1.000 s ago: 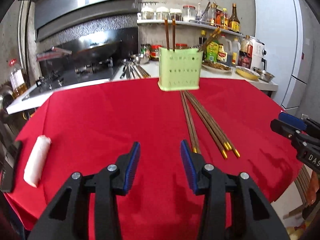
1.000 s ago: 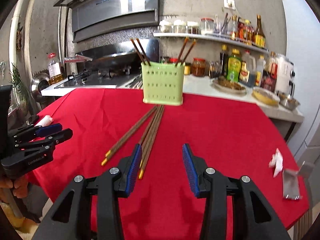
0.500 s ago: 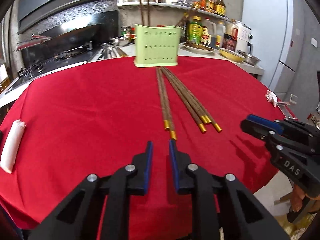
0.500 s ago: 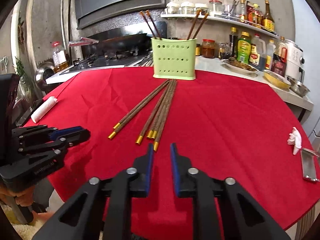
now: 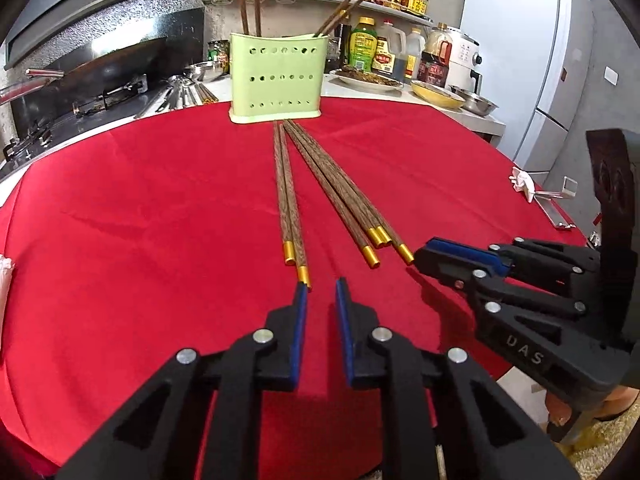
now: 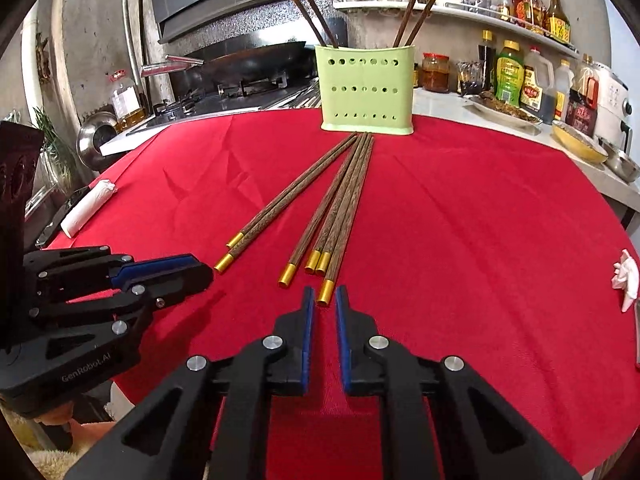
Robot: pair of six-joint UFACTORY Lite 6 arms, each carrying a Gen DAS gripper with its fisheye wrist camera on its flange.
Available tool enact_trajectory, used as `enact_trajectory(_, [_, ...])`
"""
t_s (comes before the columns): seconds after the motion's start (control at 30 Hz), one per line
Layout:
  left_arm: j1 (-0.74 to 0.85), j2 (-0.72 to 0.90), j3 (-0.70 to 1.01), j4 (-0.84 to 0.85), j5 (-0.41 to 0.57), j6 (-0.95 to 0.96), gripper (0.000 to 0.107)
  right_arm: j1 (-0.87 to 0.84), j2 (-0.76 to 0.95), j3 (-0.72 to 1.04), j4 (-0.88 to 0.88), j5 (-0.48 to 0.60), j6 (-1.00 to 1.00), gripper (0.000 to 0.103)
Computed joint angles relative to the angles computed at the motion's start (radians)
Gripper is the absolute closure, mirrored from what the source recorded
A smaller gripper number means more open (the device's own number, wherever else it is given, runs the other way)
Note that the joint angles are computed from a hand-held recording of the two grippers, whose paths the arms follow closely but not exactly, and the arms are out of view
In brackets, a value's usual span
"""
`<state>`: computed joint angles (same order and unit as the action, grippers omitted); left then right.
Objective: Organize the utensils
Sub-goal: 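Lower the left tool onto a chopstick on the cloth while the right tool lowers too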
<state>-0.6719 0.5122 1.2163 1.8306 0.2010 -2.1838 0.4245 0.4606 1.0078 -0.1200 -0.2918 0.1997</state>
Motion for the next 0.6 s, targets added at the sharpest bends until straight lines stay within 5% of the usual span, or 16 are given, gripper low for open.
enact_trajectory(0.6, [0.034,0.079,0.093,-0.255,0.0,0.26,0.093,-0.006,0.067,0.083,0.025,0.038,-0.042,0.09])
